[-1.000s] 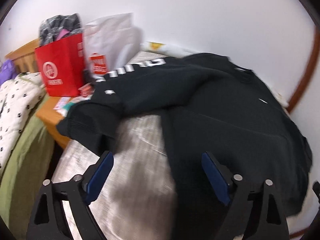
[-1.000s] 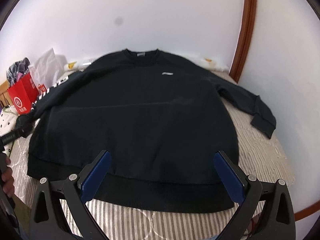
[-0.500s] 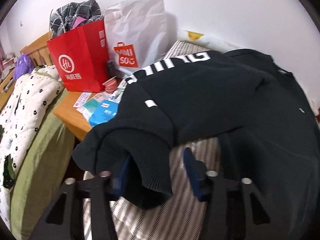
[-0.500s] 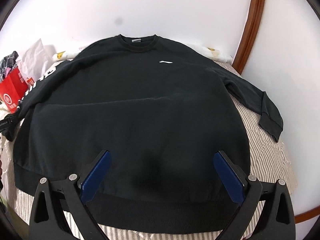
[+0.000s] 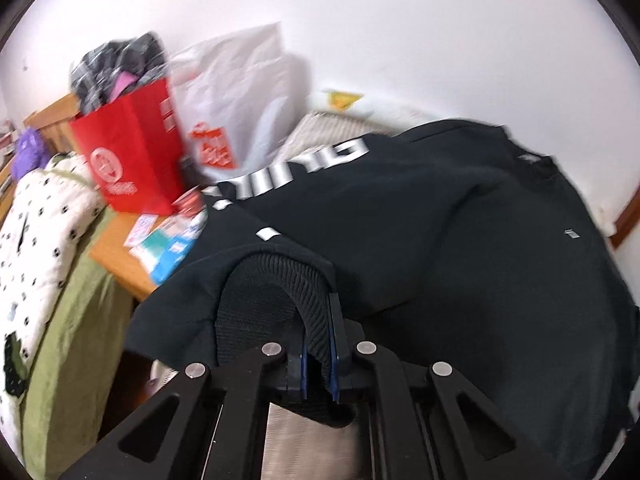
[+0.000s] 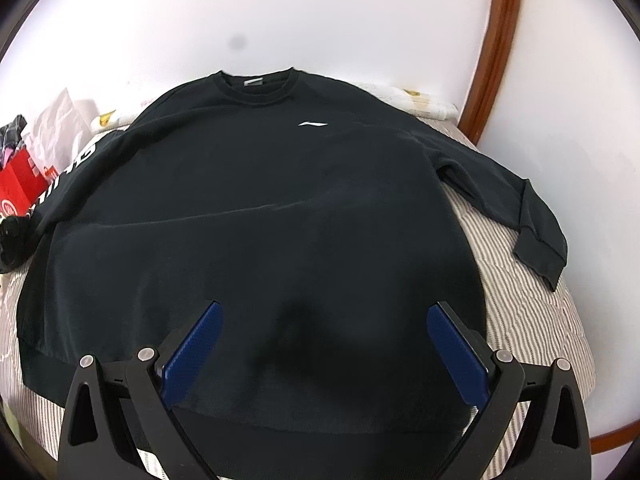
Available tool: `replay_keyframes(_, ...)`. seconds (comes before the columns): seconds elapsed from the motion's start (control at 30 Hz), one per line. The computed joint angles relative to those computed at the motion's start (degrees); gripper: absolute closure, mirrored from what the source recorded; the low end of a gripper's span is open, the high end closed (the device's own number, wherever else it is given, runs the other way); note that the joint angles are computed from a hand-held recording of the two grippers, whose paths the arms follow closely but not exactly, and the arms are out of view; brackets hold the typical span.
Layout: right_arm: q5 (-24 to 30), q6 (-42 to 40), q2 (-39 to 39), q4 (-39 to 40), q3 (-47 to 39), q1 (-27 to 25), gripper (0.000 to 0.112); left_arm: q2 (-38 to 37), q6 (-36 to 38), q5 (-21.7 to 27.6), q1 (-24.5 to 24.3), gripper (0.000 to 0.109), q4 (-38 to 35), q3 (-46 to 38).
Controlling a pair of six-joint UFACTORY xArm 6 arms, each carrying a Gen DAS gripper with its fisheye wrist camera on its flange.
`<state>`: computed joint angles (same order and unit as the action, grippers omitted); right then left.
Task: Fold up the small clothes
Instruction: 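Grasp the lettered sleeve cuff with the left gripper, then fold the held sleeve across the sweatshirt body with the left gripper, then release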
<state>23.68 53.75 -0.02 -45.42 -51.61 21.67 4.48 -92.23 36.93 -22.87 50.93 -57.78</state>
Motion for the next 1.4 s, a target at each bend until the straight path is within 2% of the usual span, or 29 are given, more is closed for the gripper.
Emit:
replay_keyframes(0.17,-2.9,0.5,-2.2,0.4,3.0,-3.2,0.012,5.0,4.3,-2.7,-2.4,0.101,0.0,-9.4)
replay_keyframes(0.37,-6.2,0.0,-4.7,2.0,6.6,-7.0,0.012,16.3,13.2,-5.8,-6.3,0.102,-3.7,-25.4)
replay_keyframes(0.47,-6.7,-0.4,-5.8,2.4,8.1,-8.4,0.012,22.8,19.8,-7.7,-8.1,0.102,-9.1,-33.4)
replay_keyframes(0.57,-6.4,-0.2,-6.7,1.2,9.2,-9.7,0.012,29.8,26.5,-6.9,-10.0,0.102,-14.5,-42.3)
replay_keyframes(0.87,-6.7,-1.6,-8.1,2.3,11.5,-12.6,0.012,46.6,40.4,-4.3,-13.2,0.102,-29.8,-65.4)
replay_keyframes(1.0,-6.9,-2.2,-7.8,3.2,11.9,-13.0,0.012,49.9,43.7,-4.7,-13.9,0.102,-34.7,-70.4)
replay_keyframes(1.07,-7.2,-3.0,-7.5,4.3,12.0,-13.0,0.012,51.4,44.3,-3.7,-14.4,0.102,-34.7,-73.2)
replay_keyframes(1.17,-7.1,-3.4,-7.5,4.8,12.0,-12.6,0.012,50.1,44.4,-4.8,-14.3,0.101,-35.4,-70.9)
replay_keyframes(1.23,-6.7,-3.0,-7.6,4.5,11.9,-12.1,0.012,47.8,44.3,-6.2,-13.9,0.092,-36.8,-67.0)
replay_keyframes(1.3,-6.8,-3.3,-7.5,4.7,11.7,-11.7,0.012,44.9,43.4,-7.8,-13.4,0.070,-36.9,-62.2)
replay_keyframes(1.33,-6.8,-3.3,-7.5,4.7,11.7,-11.5,0.012,42.6,41.4,-9.5,-13.2,0.064,-34.8,-58.4)
replay_keyframes(1.37,-6.7,-3.0,-7.5,4.2,11.6,-11.2,0.012,40.3,38.7,-11.0,-12.9,0.048,-31.9,-54.7)
replay_keyframes(1.4,-6.6,-2.7,-7.5,3.7,11.5,-11.0,0.012,37.7,35.3,-12.6,-12.6,0.039,-28.0,-50.8)
